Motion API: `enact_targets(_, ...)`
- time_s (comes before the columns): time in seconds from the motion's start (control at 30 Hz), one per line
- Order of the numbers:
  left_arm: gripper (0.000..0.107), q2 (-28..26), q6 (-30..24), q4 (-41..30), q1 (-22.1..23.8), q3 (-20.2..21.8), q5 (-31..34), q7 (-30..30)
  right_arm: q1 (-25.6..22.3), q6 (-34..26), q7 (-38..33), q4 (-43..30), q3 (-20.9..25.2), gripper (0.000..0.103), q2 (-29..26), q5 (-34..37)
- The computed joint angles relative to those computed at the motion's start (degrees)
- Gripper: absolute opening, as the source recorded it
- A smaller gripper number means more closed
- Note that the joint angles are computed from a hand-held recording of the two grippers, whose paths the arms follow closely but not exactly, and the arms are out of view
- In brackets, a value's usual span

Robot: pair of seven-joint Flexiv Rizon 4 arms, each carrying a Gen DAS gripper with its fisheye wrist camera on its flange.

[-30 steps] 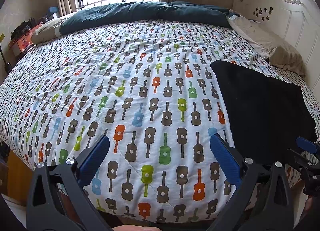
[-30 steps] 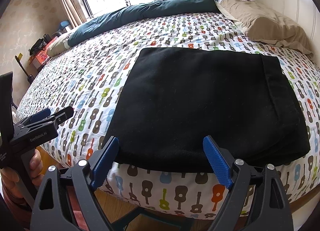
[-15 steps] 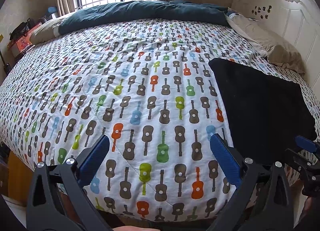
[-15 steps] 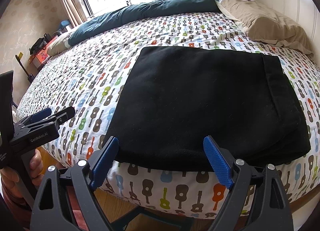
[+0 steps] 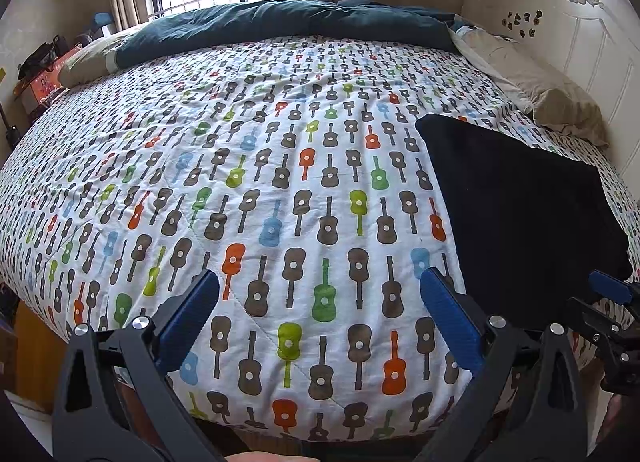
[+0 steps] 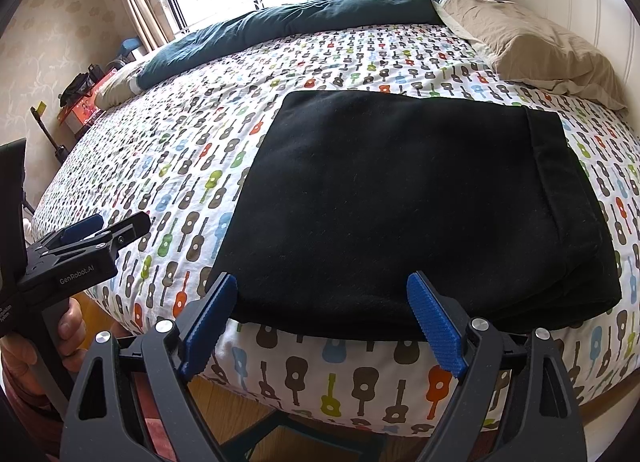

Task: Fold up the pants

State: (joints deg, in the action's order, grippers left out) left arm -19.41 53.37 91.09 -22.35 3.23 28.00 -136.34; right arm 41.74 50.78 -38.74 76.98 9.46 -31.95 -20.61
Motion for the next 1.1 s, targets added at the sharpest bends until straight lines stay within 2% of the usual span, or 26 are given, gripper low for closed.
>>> enact_targets(0.17,0.1,0.3,0.6,0.2,-0.2,0.1,0.7,-0.4,0.0,0.0,0.0,-0.1,-0.1,0.086,0.0,0.0)
enact_targets(0.33,0.101,0.8,1.4,-0.7,-1.4,0.6,4.7,-1.8,-0.1,-0.3,-0.3,-0.3,0.1,0.086,-0.1,0.2)
enact_targets(0.53,0.1,1.1,1.9,0.0,-0.1,-0.3,1.6,-1.5,0.0,-0.2,-0.8,-0.2,0.1,0.086,-0.2,0.2)
enact_targets(1.1,0.1,0.6,0.9,0.5,0.5,-0.5,-0.7,-1.1,-0.1,-0.3,-1.1,-0.4,0.1,0.086,-0.2,0.4)
